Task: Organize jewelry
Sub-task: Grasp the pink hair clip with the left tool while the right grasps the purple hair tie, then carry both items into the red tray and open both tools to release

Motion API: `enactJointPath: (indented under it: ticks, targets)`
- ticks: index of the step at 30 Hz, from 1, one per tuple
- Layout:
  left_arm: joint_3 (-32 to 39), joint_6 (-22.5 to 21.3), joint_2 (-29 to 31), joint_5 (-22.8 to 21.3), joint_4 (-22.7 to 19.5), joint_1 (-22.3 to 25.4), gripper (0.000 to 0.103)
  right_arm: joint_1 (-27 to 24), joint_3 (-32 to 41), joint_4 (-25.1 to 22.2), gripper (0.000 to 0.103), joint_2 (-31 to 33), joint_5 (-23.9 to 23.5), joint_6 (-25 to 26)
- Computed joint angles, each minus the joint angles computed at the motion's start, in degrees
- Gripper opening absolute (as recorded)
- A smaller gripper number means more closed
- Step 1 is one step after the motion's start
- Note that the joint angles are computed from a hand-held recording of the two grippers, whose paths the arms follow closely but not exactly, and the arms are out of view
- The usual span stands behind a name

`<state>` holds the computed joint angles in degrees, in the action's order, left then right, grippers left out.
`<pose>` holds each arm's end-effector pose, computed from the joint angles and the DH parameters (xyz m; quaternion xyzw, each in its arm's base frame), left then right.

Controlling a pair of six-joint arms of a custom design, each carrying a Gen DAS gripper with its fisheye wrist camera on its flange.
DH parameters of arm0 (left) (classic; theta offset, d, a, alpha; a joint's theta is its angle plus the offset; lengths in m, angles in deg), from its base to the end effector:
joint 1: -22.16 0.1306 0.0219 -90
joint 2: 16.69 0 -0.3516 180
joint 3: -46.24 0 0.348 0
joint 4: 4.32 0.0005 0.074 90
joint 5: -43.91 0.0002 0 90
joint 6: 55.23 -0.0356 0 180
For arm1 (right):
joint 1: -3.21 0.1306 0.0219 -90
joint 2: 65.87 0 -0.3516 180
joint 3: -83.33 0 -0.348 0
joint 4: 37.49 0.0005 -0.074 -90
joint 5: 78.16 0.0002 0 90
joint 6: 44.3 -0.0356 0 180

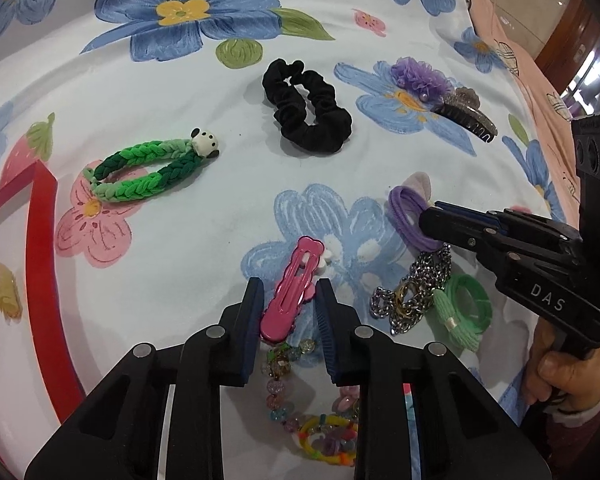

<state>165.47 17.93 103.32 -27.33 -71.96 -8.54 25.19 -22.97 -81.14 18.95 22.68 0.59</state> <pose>0.4970 -0.3090 0.3301 0.4186 0.8747 -0.1812 0.1640 0.3683 0.1409 0.3245 0.2182 0.9239 0.0914 0.3008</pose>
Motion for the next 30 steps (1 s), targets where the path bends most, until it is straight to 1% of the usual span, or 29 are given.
enactJointPath:
  ticks: [5, 13, 18, 22, 30]
  targets:
    - [-2.46, 1.15, -2.54, 0.89, 1.94, 0.73, 0.024, 0.60, 0.31, 0.09, 0.012, -0.69, 0.82, -0.05]
    - [-7.35, 4.60, -7.29, 3.00, 4.68, 4.02, 0.024, 2.91, 2.70, 0.17, 0.012, -0.50, 1.68, 0.13]
    - [-10.57, 6.73, -10.32, 4.09, 6.62, 6.59, 0.024, 4.91, 5.09, 0.32, 0.012, 1.01, 1.69, 0.60]
    - [-13.10, 7.03, -12.68, 3.67, 8.19, 8.20, 0.024, 6.37, 7.15, 0.39, 0.012, 2.50, 1.55, 1.03]
    - [-15.62, 7.84, -15.60, 4.49, 9.59, 12.60, 0.024, 8.93, 12.24, 0.42, 0.012, 6.44, 0.96, 2.78]
